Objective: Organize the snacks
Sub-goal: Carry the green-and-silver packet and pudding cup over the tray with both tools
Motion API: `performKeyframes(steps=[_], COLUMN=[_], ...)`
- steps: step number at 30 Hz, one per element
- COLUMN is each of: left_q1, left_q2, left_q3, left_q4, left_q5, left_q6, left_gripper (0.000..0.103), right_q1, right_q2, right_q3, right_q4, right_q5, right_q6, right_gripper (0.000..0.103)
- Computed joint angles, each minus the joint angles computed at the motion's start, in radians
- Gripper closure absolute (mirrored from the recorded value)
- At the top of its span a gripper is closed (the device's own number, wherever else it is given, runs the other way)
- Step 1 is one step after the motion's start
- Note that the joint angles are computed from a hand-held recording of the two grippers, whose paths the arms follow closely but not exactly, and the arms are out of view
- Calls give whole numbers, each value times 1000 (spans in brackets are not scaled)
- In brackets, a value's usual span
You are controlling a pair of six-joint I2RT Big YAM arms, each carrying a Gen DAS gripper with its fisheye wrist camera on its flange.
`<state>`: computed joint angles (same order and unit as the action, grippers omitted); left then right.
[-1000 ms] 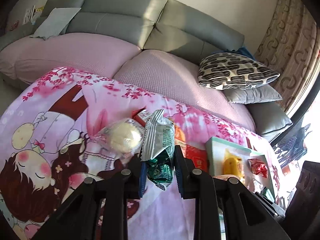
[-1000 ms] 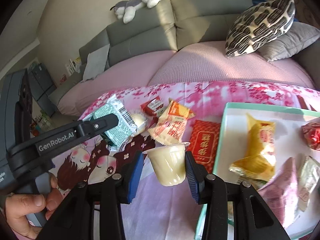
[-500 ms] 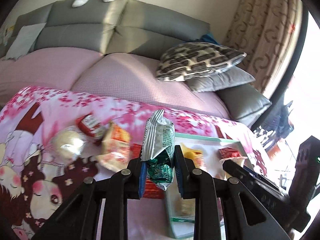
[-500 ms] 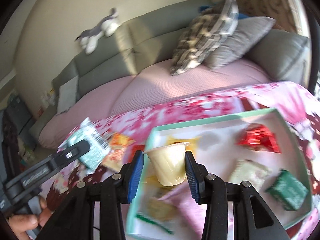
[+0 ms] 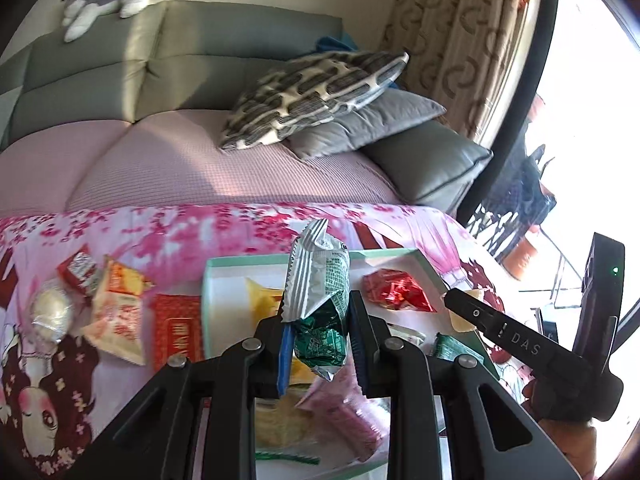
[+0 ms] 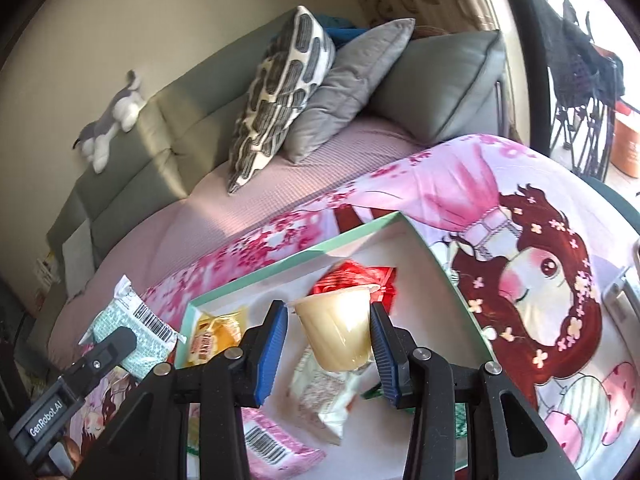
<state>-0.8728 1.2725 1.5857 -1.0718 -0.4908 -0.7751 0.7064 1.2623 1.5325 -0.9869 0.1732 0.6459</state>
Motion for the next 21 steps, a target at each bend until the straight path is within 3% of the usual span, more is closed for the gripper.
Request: performKeyframes(steps=[21], left_q1=[56], left_q2=[167], left_q3=[134], left_q4=[-52], left_q5=[132], left_q6=[13], left_gripper=[77], right_q1=[-20], right_q2=[37], right_q3=[-23], right_q4=[-7], right_q5=[-61], right_q6=[3], right_gripper=[58])
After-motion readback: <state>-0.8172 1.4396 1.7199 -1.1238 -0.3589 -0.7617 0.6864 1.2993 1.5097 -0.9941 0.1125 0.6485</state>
